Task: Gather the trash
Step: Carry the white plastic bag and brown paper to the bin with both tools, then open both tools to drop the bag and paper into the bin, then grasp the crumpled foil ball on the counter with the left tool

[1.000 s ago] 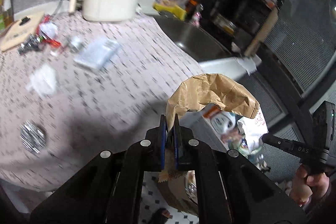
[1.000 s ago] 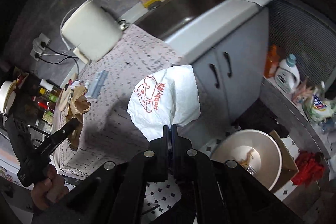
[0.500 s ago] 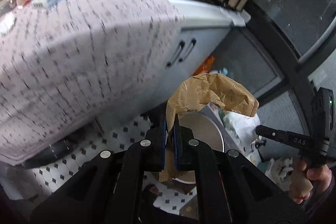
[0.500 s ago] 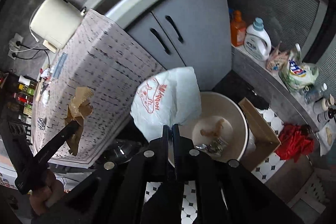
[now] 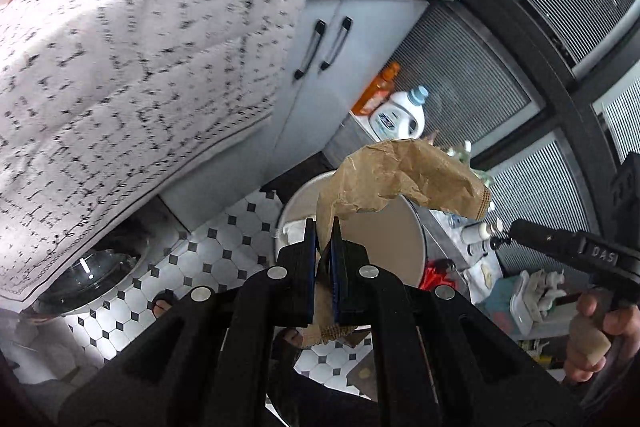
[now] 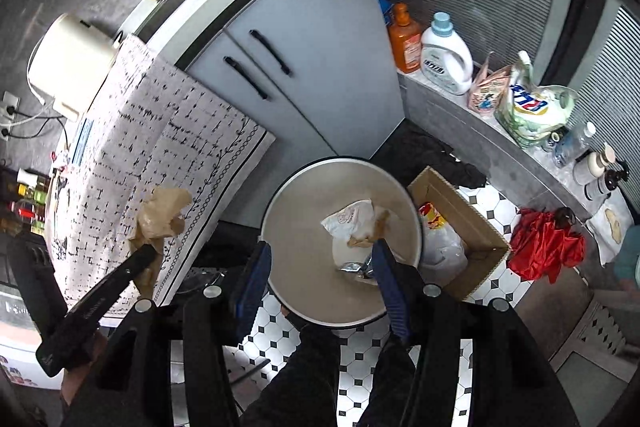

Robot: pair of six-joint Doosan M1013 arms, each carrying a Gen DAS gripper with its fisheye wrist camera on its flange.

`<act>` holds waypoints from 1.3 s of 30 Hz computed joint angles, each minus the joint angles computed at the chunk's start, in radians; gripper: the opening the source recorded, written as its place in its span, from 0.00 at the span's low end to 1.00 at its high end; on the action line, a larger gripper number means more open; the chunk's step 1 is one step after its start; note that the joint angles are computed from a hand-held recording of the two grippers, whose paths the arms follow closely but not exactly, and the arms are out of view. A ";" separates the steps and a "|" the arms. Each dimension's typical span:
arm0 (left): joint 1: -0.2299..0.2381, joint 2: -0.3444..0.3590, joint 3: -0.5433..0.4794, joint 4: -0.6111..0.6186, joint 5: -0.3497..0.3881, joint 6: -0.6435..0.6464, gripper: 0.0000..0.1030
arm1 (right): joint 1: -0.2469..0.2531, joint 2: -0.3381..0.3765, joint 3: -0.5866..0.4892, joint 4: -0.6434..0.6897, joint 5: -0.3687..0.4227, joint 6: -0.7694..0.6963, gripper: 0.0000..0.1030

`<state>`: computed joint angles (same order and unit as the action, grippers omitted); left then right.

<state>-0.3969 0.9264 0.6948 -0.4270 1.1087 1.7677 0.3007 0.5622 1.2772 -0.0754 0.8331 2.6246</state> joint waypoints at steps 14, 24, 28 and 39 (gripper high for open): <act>-0.039 0.050 -0.048 -0.067 0.094 0.041 0.41 | -0.010 -0.078 0.102 -0.078 0.010 0.120 0.52; -0.019 0.011 -0.008 -0.032 0.011 0.022 0.65 | -0.004 -0.065 0.087 -0.057 -0.011 0.089 0.57; 0.000 -0.017 0.026 -0.007 -0.037 0.002 0.70 | 0.001 -0.044 0.052 -0.036 -0.027 0.047 0.60; 0.065 -0.104 0.128 0.079 -0.191 -0.097 0.79 | 0.022 0.043 -0.116 0.029 -0.029 -0.113 0.72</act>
<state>-0.3322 0.8222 0.8226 -0.3481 0.9173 1.6706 0.3229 0.6048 1.1611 -0.0460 0.8044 2.5115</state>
